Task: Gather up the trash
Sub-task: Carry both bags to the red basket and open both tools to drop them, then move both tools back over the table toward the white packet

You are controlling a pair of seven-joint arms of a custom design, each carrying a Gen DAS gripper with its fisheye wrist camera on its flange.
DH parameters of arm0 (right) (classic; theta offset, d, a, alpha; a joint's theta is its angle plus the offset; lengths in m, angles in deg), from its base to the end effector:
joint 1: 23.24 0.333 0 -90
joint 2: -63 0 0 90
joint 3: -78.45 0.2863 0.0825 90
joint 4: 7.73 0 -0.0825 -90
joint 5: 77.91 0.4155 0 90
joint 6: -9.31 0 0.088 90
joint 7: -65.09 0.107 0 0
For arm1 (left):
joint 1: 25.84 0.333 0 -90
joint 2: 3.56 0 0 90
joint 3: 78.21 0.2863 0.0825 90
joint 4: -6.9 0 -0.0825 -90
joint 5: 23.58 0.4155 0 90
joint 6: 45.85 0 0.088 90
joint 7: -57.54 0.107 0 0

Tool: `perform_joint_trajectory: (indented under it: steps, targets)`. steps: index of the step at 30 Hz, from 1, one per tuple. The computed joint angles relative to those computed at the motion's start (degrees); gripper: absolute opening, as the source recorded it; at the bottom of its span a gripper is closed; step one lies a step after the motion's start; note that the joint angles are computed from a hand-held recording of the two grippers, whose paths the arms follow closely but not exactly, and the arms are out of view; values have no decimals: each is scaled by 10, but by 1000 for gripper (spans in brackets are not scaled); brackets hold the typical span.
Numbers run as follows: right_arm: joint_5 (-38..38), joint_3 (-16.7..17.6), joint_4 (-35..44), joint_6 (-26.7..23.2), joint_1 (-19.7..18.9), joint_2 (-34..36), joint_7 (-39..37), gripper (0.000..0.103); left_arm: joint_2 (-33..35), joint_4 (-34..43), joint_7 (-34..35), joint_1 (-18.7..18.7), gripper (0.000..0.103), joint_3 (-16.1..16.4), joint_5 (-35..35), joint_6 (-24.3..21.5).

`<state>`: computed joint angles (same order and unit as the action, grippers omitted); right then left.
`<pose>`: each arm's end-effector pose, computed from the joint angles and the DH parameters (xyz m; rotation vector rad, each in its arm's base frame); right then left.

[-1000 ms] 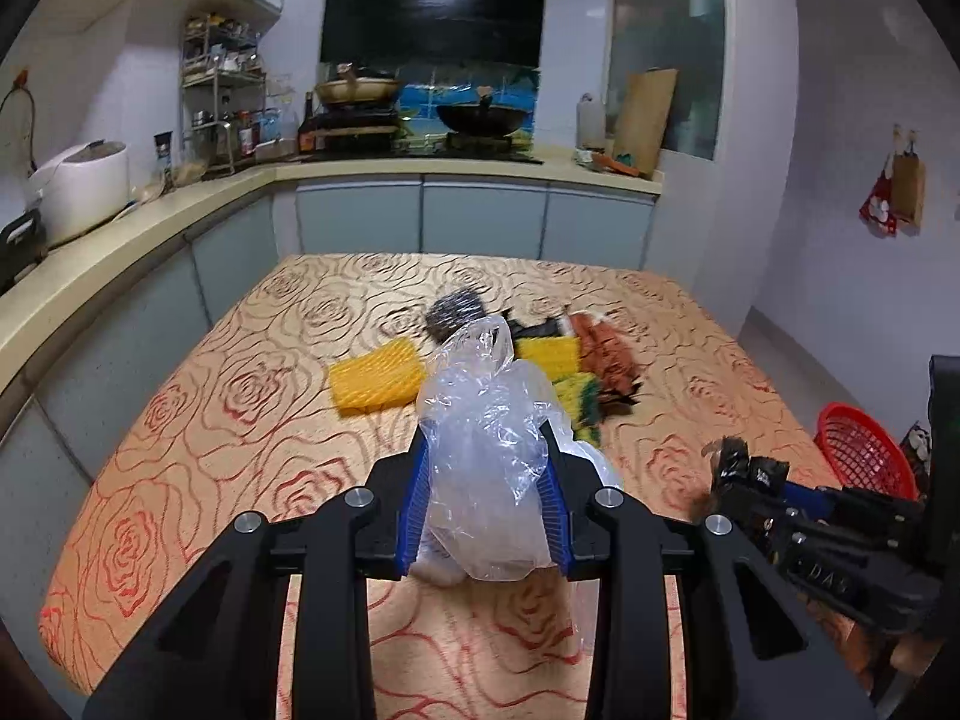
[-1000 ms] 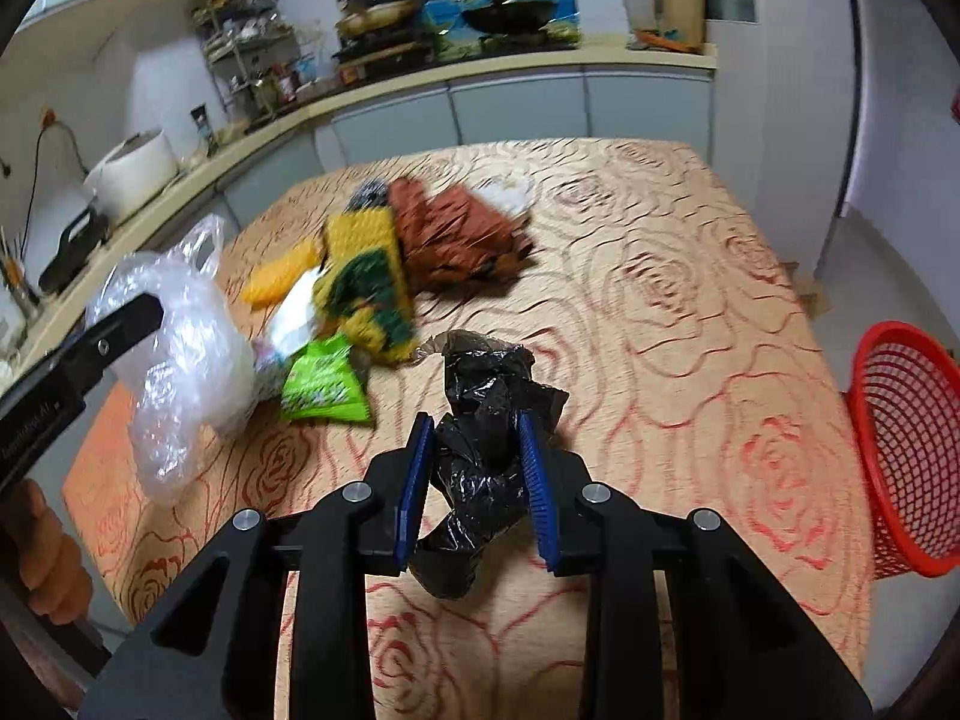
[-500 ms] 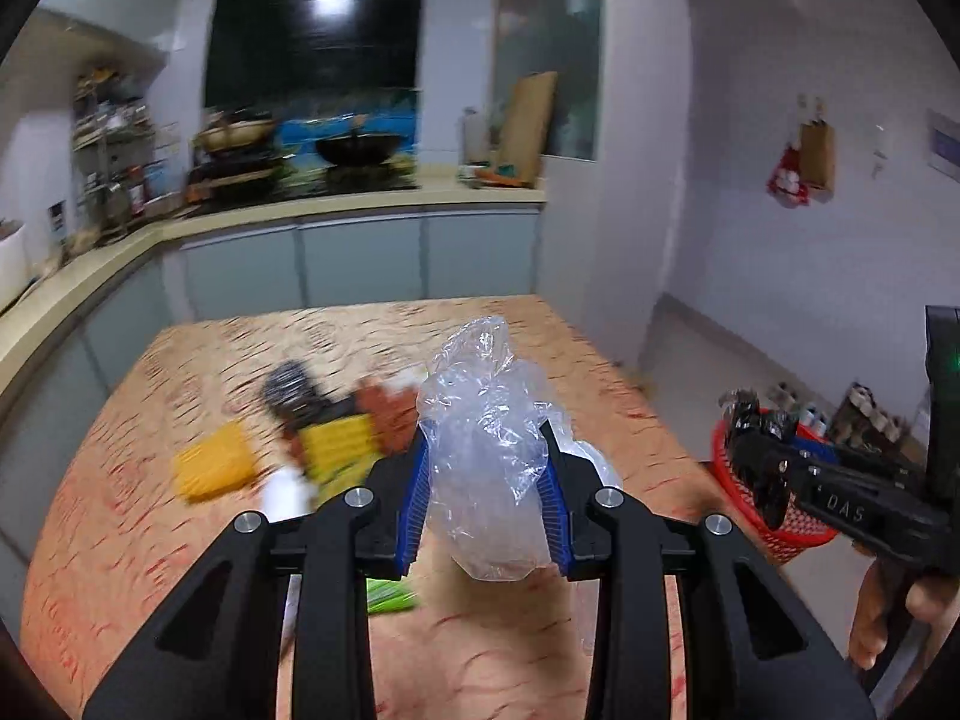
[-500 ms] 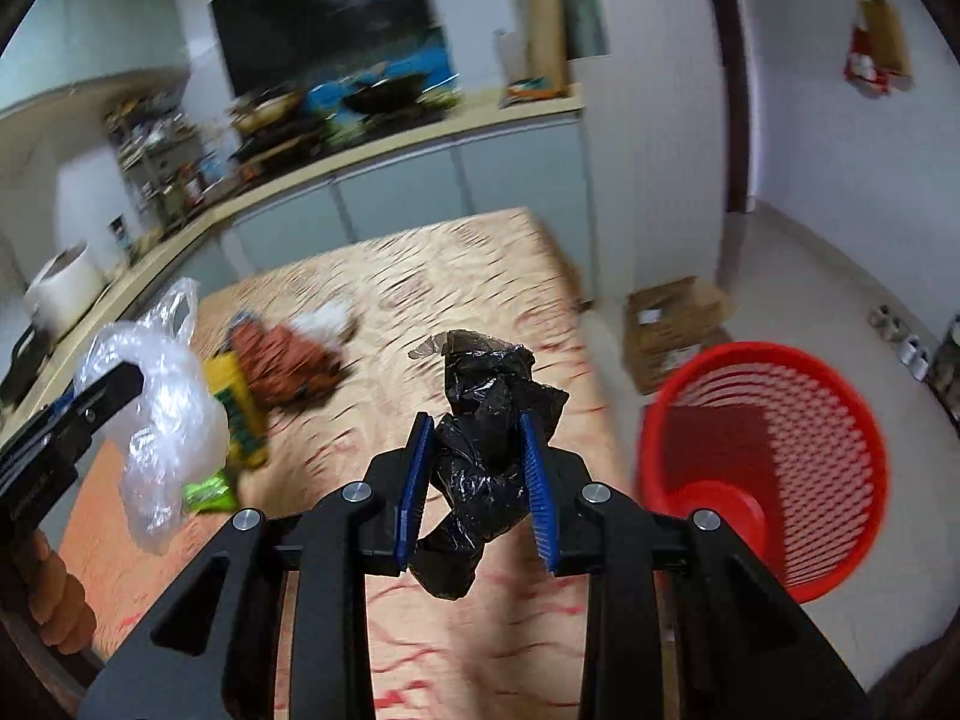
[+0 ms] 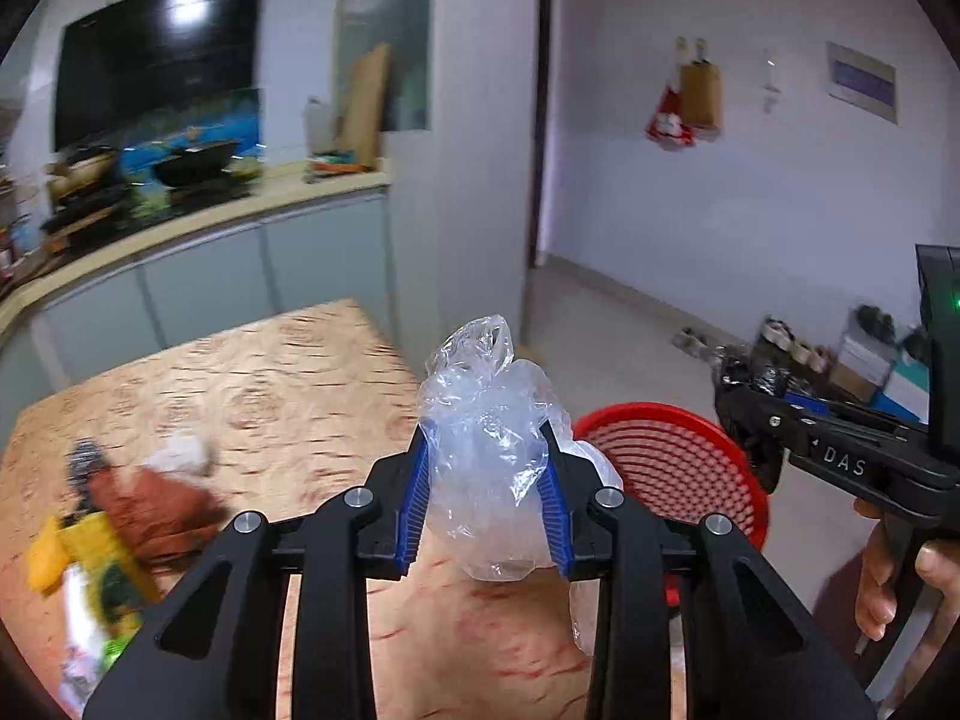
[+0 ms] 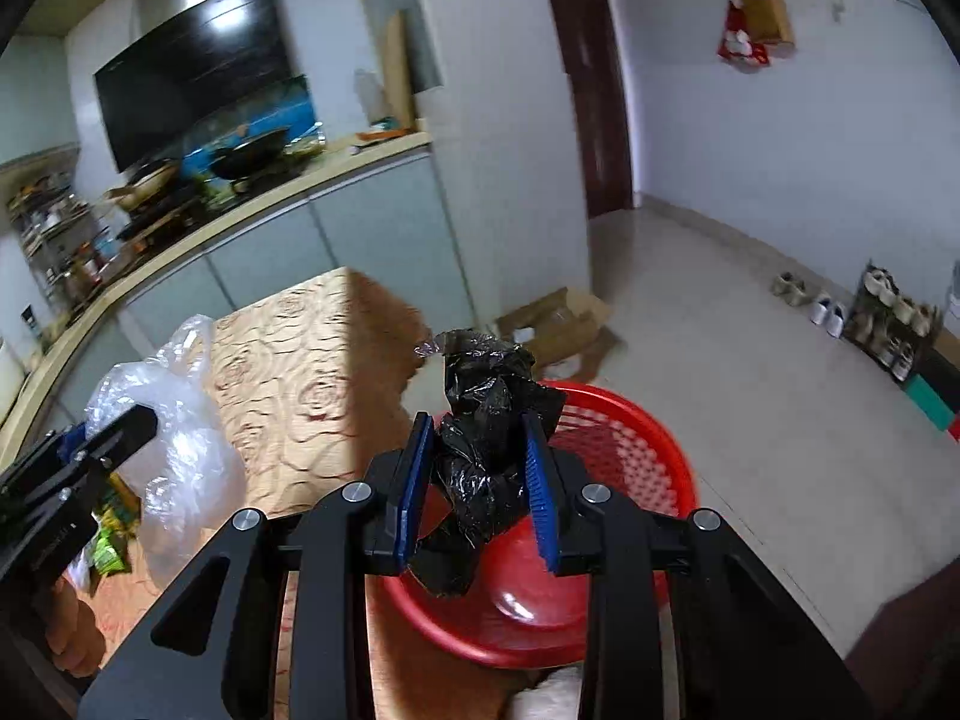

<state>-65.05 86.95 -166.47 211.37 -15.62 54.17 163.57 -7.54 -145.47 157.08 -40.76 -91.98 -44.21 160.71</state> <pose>0.4431 0.0985 0.3126 -1.5451 1.7189 -0.6131 0.4434 -0.1914 0.3276 -1.4316 1.8727 -1.0485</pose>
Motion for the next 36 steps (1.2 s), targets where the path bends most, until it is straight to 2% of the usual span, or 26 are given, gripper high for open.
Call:
perform_joint_trajectory:
  steps: [5,7,8,11,12,14,15,17,18,19,22,27,32,36]
  targets:
    - [-56,-39,2,-16,-4,12,35,29,74,73,-47,2,31,0,81,-36]
    - [-68,-44,1,-20,-8,15,44,29,96,91,-59,4,31,-4,99,-42]
    - [-96,-59,2,-21,-4,19,64,30,105,98,-56,1,31,-6,95,-42]
    - [-158,-86,9,-27,-2,29,110,30,130,119,-104,30,32,-26,156,-55]
    - [-181,-94,13,-30,-2,34,128,30,140,127,-136,54,33,-41,196,-61]
    - [-239,-112,20,-37,1,39,175,31,151,136,-166,75,36,-56,234,-65]
    - [-285,-129,25,-38,5,44,214,31,154,139,-170,76,38,-57,240,-67]
    - [-342,-140,34,-39,1,52,263,33,161,146,-171,74,44,-57,244,-71]
    - [-361,-141,37,-39,-3,54,281,40,162,146,-175,78,49,-60,250,-69]
    - [-359,-134,36,-35,-8,55,283,49,161,145,-176,77,53,-60,249,-66]
    - [-285,-101,25,-24,-25,51,227,60,157,141,-184,79,63,-58,251,-60]
    - [-275,-97,20,-22,-24,43,222,61,142,127,-194,77,74,-48,251,-44]
    - [-255,-92,9,-20,-26,29,213,61,122,108,-179,56,76,-29,228,-33]
    - [-162,-48,-9,-14,-39,9,141,62,101,84,-154,36,81,-15,186,-15]
